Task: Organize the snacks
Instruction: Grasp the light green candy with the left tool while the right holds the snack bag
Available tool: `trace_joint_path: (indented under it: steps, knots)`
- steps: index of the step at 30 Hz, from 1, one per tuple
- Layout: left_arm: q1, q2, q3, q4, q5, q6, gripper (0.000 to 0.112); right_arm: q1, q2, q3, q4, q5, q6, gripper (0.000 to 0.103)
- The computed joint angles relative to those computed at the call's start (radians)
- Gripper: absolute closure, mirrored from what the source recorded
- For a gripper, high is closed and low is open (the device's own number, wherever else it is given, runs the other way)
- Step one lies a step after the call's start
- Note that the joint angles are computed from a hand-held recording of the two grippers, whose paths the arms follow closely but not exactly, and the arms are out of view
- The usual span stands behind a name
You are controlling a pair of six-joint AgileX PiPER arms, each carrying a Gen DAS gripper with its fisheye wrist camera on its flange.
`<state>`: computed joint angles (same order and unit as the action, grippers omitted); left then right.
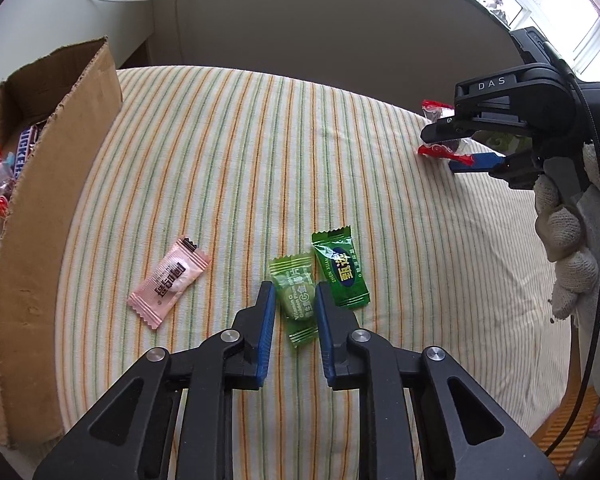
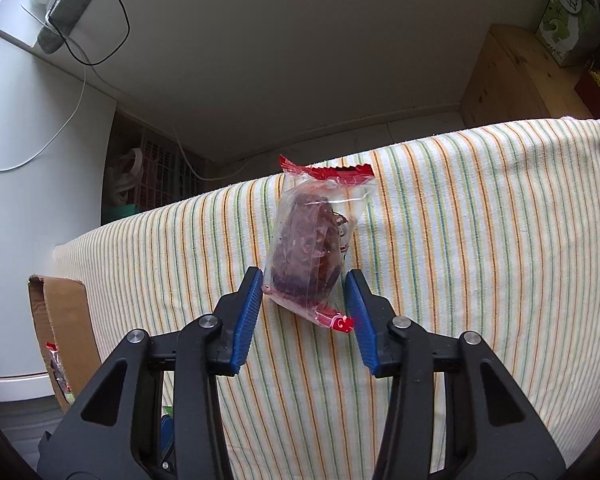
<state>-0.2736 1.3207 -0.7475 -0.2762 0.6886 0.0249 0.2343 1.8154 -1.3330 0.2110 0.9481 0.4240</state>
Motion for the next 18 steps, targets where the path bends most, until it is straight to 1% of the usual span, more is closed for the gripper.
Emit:
trace_joint_path:
  steps: [2,5,8,11,12,13,14,18]
  knots:
    - [0.013,0.0,0.001,-0.008,0.0,0.023,0.097,-0.016,-0.024,0.02,0.016,0.007,-0.025,0.061]
    - [0.031,-0.011,0.012,-0.028,0.002,0.062,0.102,-0.024,-0.051,0.051,0.033,0.006,-0.052,0.062]
    - [0.062,-0.017,0.014,-0.054,0.016,0.118,0.103,-0.024,-0.075,0.078,0.024,0.005,-0.08,0.062]
    - [0.092,-0.005,0.002,-0.087,0.037,0.149,0.102,-0.025,-0.086,0.087,0.022,0.009,-0.085,0.062]
    - [0.096,0.001,-0.005,-0.087,0.042,0.138,0.101,-0.03,-0.095,0.094,0.024,0.011,-0.088,0.062]
    - [0.12,-0.002,-0.006,-0.107,0.051,0.16,0.098,-0.031,-0.098,0.096,0.023,0.013,-0.088,0.062]
    - [0.122,0.001,-0.011,-0.107,0.047,0.157,0.097,-0.034,-0.105,0.102,0.021,0.016,-0.092,0.062]
    - [0.068,0.0,-0.018,-0.057,0.037,0.094,0.097,-0.045,-0.13,0.125,0.006,0.021,-0.107,0.062]
